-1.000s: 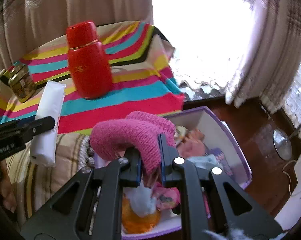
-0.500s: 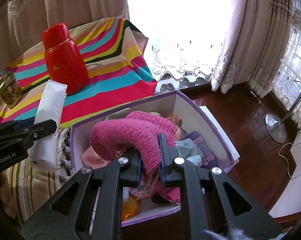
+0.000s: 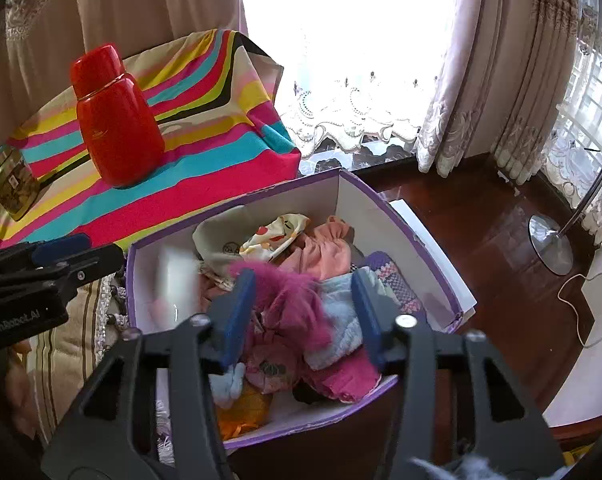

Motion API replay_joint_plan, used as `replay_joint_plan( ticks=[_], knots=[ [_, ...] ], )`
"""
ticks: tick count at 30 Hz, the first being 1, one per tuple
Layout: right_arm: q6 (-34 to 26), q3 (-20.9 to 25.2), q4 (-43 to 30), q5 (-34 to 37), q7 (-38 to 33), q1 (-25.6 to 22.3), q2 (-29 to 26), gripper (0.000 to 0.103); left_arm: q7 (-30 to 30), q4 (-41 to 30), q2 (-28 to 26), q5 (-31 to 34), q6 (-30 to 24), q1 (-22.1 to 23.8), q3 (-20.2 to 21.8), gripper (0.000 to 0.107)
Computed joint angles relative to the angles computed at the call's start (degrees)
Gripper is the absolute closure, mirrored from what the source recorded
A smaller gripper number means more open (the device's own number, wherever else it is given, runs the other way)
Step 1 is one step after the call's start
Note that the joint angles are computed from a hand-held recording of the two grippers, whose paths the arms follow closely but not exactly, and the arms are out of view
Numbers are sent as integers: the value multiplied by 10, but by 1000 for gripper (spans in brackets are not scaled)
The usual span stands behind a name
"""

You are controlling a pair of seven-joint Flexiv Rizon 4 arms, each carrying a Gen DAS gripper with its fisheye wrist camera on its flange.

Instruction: Organize soft objects

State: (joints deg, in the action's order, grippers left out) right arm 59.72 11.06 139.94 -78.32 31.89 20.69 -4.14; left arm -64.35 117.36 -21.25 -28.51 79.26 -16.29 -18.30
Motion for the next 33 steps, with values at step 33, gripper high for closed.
replay_joint_plan(
  ticks=[33],
  knots=[
    [-65, 44, 7, 147, -24, 99, -3, 30, 114, 125, 91, -217, -30, -55, 31, 11]
  ],
)
